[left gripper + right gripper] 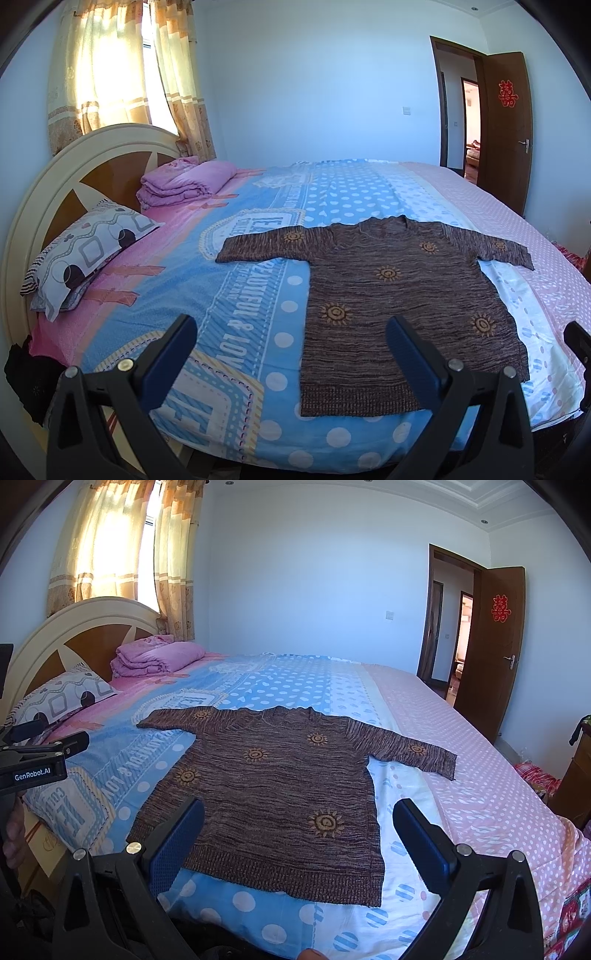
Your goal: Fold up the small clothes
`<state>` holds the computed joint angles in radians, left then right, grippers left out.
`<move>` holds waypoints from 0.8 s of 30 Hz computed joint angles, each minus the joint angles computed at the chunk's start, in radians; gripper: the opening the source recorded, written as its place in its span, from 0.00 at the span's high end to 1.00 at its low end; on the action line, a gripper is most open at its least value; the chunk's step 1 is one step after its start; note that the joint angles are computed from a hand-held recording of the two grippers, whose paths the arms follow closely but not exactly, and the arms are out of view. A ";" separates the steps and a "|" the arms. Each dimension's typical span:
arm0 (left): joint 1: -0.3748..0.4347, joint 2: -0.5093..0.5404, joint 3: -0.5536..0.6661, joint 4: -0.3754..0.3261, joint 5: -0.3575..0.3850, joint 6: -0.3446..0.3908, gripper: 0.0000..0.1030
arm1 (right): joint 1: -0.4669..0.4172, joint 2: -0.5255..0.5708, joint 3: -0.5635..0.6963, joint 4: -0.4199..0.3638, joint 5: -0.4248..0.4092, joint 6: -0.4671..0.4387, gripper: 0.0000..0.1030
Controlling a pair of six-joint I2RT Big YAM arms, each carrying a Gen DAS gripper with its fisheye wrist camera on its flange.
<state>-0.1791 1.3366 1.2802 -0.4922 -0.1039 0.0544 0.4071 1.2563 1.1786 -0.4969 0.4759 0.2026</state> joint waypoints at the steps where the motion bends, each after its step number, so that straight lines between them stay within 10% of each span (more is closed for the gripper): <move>1: 0.000 0.000 -0.001 0.001 0.000 0.000 0.00 | -0.001 0.000 0.000 0.000 -0.001 0.000 0.01; 24: 0.006 0.023 0.016 -0.013 0.000 0.004 0.00 | -0.008 0.013 -0.004 -0.006 -0.038 -0.013 0.01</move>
<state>-0.1729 1.3593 1.2961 -0.5054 -0.1042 0.0588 0.3992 1.2691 1.1748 -0.5033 0.4380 0.1896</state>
